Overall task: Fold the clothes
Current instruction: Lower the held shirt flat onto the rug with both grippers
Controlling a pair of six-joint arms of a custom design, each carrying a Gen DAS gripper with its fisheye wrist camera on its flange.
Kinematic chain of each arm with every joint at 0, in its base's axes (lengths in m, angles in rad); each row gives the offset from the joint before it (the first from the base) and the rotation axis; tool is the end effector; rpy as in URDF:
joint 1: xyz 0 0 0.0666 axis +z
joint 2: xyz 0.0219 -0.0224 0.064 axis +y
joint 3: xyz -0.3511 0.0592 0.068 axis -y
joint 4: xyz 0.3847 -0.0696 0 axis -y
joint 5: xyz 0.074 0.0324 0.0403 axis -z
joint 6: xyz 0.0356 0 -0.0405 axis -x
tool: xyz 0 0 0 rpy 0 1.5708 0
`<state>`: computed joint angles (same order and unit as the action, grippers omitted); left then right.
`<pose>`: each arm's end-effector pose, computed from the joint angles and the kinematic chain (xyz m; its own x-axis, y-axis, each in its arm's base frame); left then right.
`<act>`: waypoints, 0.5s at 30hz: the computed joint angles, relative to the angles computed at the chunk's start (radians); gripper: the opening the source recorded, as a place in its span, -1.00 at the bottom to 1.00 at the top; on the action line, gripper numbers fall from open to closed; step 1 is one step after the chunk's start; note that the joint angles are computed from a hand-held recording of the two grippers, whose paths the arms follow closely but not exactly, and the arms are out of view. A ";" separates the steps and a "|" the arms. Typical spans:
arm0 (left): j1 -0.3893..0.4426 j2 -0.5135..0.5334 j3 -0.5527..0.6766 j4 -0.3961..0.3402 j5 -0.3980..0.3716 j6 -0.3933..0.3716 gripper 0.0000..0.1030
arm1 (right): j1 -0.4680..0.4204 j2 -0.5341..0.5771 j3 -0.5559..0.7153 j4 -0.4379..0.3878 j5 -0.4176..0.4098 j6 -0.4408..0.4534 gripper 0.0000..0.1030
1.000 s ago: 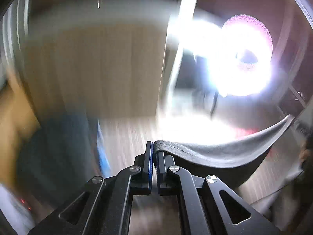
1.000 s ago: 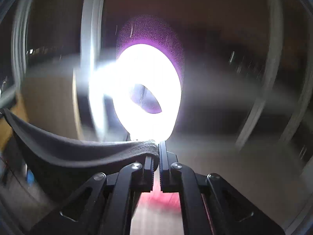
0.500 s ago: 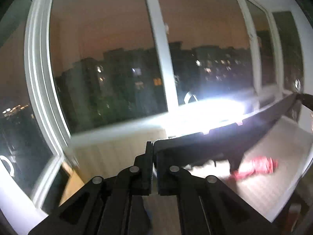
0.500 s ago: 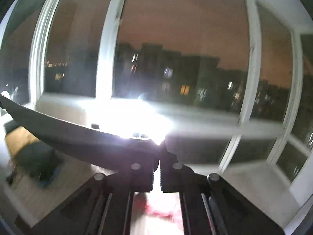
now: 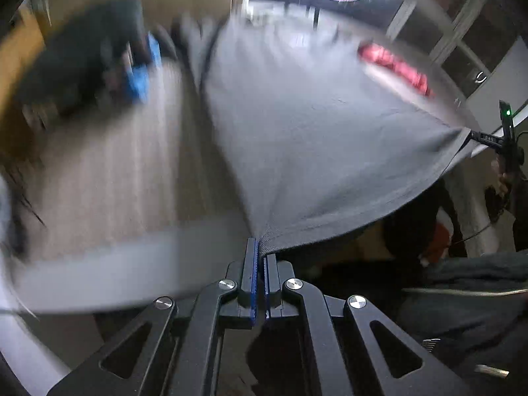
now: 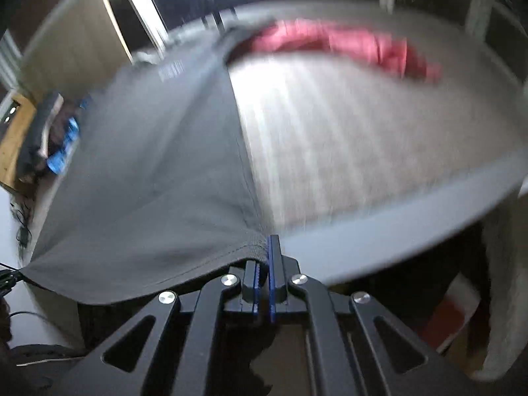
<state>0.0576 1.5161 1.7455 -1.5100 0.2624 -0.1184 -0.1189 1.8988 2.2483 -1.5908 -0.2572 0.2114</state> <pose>0.4758 0.0178 0.4685 -0.9477 0.0596 -0.3135 0.1314 0.9682 -0.2130 0.5925 -0.0621 0.4701 -0.9255 -0.0938 -0.3669 -0.1649 0.9720 0.1674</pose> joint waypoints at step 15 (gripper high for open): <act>-0.027 0.022 -0.055 0.028 -0.045 -0.137 -0.95 | 0.027 -0.074 -0.101 0.055 0.096 -0.024 -0.93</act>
